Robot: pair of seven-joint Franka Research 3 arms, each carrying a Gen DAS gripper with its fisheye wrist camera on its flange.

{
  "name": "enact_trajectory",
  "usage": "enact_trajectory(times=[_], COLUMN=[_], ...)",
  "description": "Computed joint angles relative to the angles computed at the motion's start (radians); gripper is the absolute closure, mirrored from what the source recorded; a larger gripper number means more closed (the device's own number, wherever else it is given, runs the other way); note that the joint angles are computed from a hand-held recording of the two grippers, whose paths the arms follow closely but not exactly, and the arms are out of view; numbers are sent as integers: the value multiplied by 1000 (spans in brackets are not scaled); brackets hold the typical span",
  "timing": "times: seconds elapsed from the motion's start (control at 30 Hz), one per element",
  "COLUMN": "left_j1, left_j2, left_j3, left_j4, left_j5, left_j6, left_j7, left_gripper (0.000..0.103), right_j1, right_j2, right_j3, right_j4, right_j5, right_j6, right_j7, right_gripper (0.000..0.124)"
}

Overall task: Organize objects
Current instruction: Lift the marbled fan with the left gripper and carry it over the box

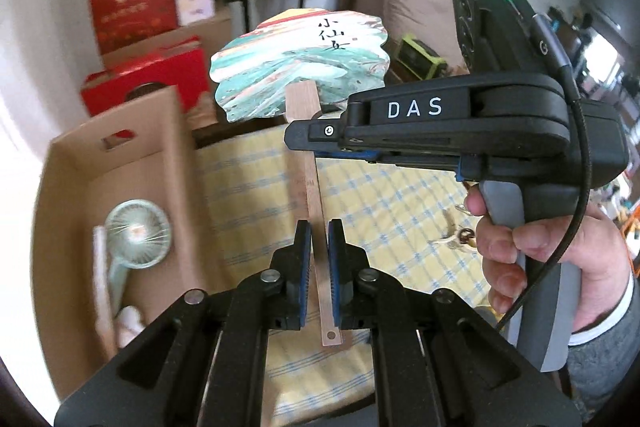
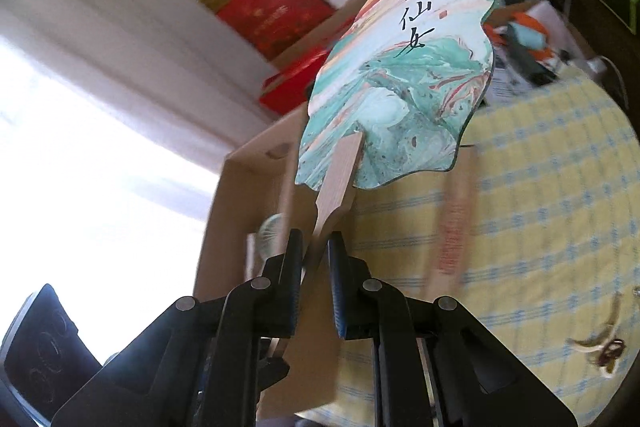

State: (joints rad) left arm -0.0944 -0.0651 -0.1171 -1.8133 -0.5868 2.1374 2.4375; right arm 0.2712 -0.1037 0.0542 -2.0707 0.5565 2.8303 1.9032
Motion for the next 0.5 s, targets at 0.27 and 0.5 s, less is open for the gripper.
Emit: enact_trajectory(times=[0.27, 0.5], left_j1=[77, 145], left_j2=[39, 89], left_j3=[40, 51], left_j4=[72, 96], left_j5=[21, 39], left_j6=[-22, -18], left_j7=[-26, -38], left_gripper=[95, 95], right_j1=[36, 63], right_j2=[197, 370], right_j3=[40, 67], right_j4=[246, 447], right_j5=[-2, -36], right_j6=[-60, -137], right_j7=[-22, -11], right_gripper=[111, 111])
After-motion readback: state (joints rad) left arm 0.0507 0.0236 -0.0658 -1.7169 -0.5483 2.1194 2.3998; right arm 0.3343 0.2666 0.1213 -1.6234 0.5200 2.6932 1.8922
